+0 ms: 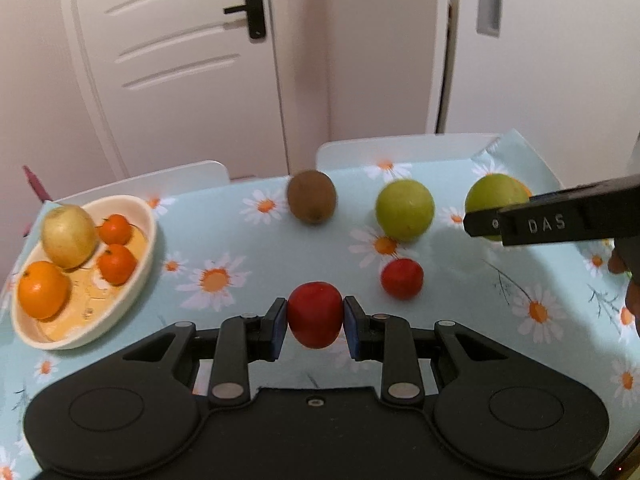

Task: Organize fruits
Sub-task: 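Grasp a red plum with the left tool while the right tool grasps the green pomelo, then carry the plum into the bowl and release it while the right tool carries the pomelo over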

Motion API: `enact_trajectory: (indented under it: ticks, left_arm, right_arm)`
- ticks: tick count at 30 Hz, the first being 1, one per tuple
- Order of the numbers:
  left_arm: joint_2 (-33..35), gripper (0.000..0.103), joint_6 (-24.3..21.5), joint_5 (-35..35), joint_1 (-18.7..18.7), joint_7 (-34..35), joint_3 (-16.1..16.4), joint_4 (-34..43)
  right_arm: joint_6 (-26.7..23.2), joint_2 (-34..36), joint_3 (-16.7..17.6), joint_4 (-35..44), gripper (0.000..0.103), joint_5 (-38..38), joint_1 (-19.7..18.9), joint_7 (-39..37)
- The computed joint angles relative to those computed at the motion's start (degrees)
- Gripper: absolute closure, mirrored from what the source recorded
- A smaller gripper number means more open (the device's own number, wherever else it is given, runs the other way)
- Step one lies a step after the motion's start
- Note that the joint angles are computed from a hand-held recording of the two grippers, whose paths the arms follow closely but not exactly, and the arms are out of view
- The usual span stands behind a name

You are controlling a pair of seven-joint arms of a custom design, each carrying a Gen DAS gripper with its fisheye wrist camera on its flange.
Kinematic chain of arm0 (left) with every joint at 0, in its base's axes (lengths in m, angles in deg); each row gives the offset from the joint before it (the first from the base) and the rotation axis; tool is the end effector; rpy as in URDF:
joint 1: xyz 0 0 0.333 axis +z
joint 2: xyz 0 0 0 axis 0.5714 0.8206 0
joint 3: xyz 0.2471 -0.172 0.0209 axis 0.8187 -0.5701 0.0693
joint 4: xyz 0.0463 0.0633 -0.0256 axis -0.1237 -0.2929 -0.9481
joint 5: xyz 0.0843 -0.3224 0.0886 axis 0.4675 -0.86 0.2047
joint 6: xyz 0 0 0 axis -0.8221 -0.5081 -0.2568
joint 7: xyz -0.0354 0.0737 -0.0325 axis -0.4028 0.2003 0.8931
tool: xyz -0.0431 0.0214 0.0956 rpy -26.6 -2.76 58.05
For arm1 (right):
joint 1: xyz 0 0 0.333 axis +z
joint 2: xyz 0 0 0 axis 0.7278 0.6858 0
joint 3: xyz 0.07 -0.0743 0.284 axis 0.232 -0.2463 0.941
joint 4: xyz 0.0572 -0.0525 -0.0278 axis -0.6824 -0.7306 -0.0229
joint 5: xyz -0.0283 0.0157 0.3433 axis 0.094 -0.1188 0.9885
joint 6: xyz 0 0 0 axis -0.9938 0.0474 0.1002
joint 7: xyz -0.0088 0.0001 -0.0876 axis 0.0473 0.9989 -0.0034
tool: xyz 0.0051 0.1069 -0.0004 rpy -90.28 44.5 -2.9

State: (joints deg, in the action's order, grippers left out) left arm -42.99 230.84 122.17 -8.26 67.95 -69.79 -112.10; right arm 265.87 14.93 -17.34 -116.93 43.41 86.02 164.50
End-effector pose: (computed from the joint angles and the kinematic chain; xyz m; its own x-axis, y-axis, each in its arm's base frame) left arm 0.5074 -0.4783 0.2841 -0.1176 -0.9907 -0.0682 -0.6958 0.1312 -0.7062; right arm 0.5715 0.3160 0.3146 0.2801 -0.9575 -0.0687 -0.7133 -0.1597 -0.6824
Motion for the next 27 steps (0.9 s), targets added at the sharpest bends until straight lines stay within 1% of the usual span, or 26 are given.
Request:
enact_trajectory:
  ticks: [4,7,11,16,20,24,27]
  left_arm:
    - [-3.8,0.070,-0.8,2.6,-0.4,-2.9,0.7,-4.1]
    - [-6.6,0.070,-1.7,5.0,0.2,-5.1,0.1,-7.2]
    - [-10.5,0.070,-2.9,8.6,2.0,-8.7,-1.3,-11.5]
    - [-15.3,0.070,-3.4,12.7,5.4,-11.7,-3.3,-17.0]
    - [-18.3,0.070,-4.0,15.0,8.5,-12.1,-5.2,-20.8]
    - [-20.9,0.070,-3.3,17.2,12.1,-12.2,-7.0,-24.1]
    - [-22.3,0.070,-1.9,18.7,15.0,-11.8,-7.8,-26.0]
  right_arm:
    - [-0.8,-0.9,2.4,1.1,0.035,-0.4,-0.8,-1.1]
    - [-1.7,-1.2,3.4,2.5,0.035,-0.8,-0.5,-1.3]
    - [-2.9,-0.9,4.1,4.7,0.035,-1.6,0.5,-0.7]
    - [-5.6,0.6,5.1,9.1,0.035,-2.7,1.6,1.0]
    - [-8.1,2.5,5.0,13.5,0.035,-4.1,3.4,3.7]
    - [-11.2,5.3,6.1,18.9,0.035,-5.3,4.2,6.3]
    - [-13.9,7.7,6.6,23.6,0.035,-6.3,5.0,8.3]
